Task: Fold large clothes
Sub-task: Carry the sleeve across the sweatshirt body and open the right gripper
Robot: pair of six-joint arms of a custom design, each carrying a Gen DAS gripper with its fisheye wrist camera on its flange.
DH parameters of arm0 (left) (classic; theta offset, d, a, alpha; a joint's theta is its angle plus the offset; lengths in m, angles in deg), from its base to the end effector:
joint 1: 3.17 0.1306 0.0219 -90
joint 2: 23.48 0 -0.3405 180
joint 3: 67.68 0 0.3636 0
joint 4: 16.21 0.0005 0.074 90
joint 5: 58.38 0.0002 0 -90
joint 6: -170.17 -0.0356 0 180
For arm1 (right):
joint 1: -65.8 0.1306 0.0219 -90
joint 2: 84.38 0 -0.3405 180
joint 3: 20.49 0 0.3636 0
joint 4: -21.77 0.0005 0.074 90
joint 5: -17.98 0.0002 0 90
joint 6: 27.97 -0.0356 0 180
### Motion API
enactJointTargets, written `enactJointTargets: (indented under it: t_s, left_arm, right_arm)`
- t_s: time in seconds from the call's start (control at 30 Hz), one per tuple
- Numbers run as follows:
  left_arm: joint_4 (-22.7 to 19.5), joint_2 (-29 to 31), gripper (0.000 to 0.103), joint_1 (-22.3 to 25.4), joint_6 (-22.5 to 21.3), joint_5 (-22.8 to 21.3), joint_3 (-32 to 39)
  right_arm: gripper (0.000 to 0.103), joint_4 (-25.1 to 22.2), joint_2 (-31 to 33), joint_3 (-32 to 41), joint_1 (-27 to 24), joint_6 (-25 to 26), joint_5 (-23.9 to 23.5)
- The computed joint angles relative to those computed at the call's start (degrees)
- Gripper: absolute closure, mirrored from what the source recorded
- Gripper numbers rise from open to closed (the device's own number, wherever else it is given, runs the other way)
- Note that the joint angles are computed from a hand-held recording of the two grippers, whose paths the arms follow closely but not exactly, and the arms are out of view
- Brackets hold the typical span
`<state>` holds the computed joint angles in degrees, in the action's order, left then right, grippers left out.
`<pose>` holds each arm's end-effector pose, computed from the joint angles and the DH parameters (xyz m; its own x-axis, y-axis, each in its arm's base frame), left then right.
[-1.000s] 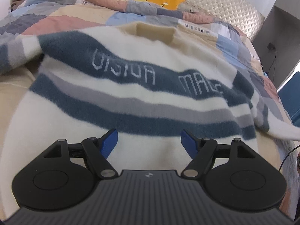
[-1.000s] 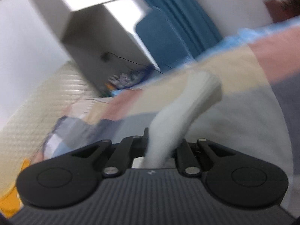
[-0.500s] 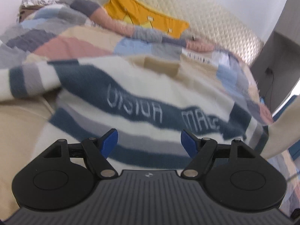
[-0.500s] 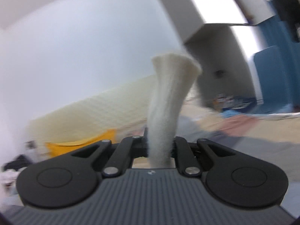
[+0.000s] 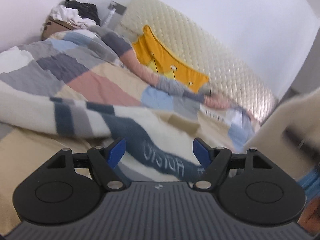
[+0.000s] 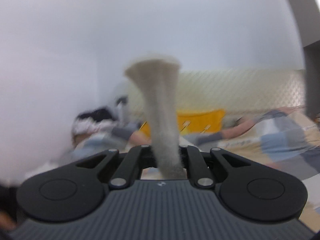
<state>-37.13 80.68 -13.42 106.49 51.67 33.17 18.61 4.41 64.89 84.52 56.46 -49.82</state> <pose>0.5548 -0.1132 0.3955 -0.5725 -0.3197 -0.7550 0.2465 0.8111 -0.5304 0.4628 0.1421 0.4370 -0.1022 0.0603 -0.9929 0.0686 0.9962 0.0534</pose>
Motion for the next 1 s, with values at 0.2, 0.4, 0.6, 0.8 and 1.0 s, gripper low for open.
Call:
enactJointTargets:
  t_s: [0.2, 0.4, 0.6, 0.8, 1.0]
  left_arm:
    - [3.1, -1.6, 0.025, 3.2, 4.8, 3.0, -3.0]
    - [1.1, -0.7, 0.025, 3.3, 3.4, 6.2, -2.4]
    - [-0.3, 0.4, 0.026, 2.5, 1.5, 8.2, -1.6]
    - [-1.2, 0.4, 0.026, 1.6, -0.8, 7.9, -1.7]
    - [-3.0, -0.2, 0.026, -1.3, -7.1, 6.3, -1.7]
  right_arm:
    - [0.092, -12.3, 6.1, 2.4, 4.2, -3.7, -2.1]
    - [0.09, -19.2, 12.5, 4.1, 7.4, -3.8, -1.8]
    - [0.054, -24.8, 13.2, 5.0, 9.3, -7.7, -3.5]
    - [0.029, -30.4, 8.3, 3.6, 10.4, -2.4, -8.2]
    - [0.029, -31.2, 4.0, 0.6, 7.0, -3.7, -10.2]
